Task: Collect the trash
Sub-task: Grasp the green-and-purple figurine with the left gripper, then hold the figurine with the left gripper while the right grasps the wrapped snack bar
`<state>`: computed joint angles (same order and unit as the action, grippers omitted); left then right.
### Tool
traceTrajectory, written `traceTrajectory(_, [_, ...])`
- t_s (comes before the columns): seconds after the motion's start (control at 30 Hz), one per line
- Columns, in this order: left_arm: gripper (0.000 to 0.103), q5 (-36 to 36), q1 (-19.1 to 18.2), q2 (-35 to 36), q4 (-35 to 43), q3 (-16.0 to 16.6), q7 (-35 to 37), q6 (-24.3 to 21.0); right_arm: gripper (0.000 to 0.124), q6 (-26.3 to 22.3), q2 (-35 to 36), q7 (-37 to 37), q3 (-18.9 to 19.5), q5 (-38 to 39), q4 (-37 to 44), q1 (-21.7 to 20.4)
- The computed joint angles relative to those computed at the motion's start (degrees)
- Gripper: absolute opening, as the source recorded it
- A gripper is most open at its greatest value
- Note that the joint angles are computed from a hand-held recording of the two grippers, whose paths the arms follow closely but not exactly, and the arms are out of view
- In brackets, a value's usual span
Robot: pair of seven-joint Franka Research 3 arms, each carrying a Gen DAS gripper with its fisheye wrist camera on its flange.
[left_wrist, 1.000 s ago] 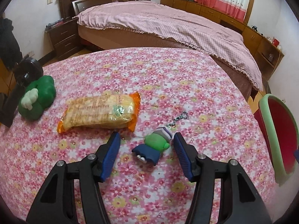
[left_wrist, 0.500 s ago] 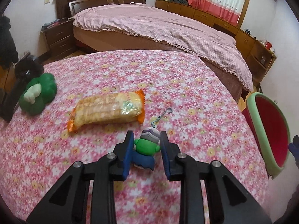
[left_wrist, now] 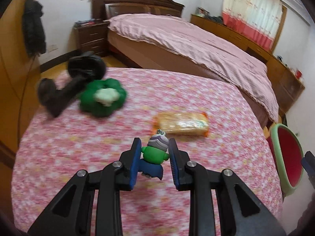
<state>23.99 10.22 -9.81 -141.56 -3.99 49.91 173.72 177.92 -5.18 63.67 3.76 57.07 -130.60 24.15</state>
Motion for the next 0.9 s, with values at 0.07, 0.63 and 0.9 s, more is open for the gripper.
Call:
traceTrajectory(0.07, [0.028, 1.29, 1.71, -1.16, -1.14, 0.10, -1.41, 0.25, 0.053, -0.53, 1.37, 1.49, 0.85, -2.40, 1.43, 0.09])
traceTrajectory(0.63, [0.028, 10.66, 13.42, -1.99, -4.67, -2.31, -12.82, 3.57, 0.053, -8.66, 20.81, 30.62, 0.69, -40.22, 21.15, 3.72])
traceTrajectory(0.9, [0.028, 13.44, 13.74, 0.11, -3.56, -1.65, -15.71, 3.90, 0.053, -16.74, 32.76, 37.25, -1.86, -49.93, 37.36, 5.94])
